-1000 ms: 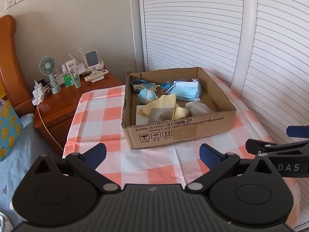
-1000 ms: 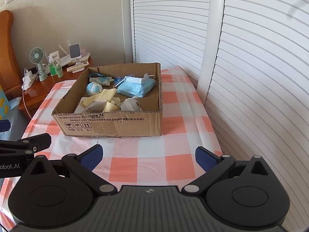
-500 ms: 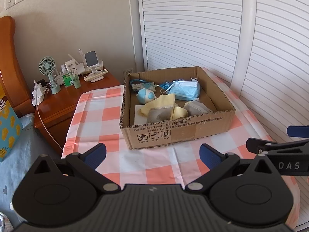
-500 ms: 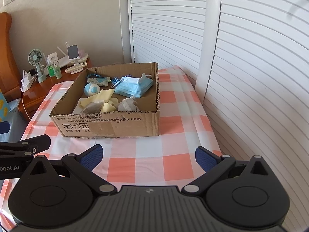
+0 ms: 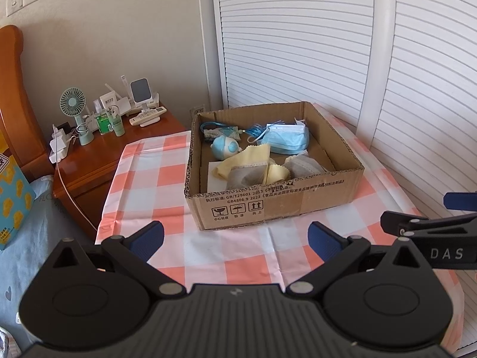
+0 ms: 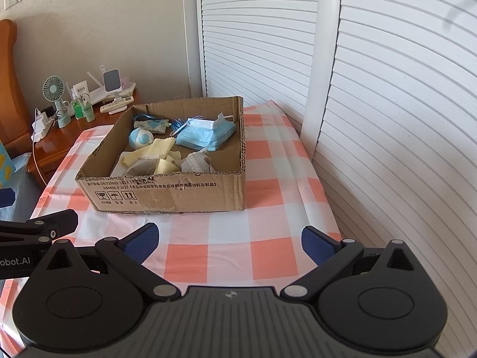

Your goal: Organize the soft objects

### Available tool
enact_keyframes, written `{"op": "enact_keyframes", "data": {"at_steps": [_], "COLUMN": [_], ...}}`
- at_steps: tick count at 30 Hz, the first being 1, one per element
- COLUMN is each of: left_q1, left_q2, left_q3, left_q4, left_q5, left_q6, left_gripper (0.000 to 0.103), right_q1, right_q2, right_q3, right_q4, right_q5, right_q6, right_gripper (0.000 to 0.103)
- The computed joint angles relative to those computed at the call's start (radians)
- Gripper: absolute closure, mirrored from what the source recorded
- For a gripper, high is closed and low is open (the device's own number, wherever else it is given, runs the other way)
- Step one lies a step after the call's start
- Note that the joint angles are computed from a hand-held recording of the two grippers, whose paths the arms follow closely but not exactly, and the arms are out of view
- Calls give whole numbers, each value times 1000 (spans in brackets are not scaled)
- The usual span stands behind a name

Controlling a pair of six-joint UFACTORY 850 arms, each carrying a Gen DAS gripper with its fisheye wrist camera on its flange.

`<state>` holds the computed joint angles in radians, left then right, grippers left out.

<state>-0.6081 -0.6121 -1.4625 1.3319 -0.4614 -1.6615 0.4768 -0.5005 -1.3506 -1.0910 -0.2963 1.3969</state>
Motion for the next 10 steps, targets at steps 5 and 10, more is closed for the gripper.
{"op": "enact_keyframes", "data": {"at_steps": [5,10], "left_q1": [0,-1], "left_q2": [1,1], "left_q3": [1,0], "left_q4": [1,-4], "left_q5": [0,2], "left_q6": [1,6], "left_gripper": [1,1], "right_q1": [-1,-1], "right_q2": [0,2], "right_q3": [1,3], "right_q4": [4,-3], "right_q5": [2,1], "right_q6": [-5,3], "right_gripper": [0,0]}}
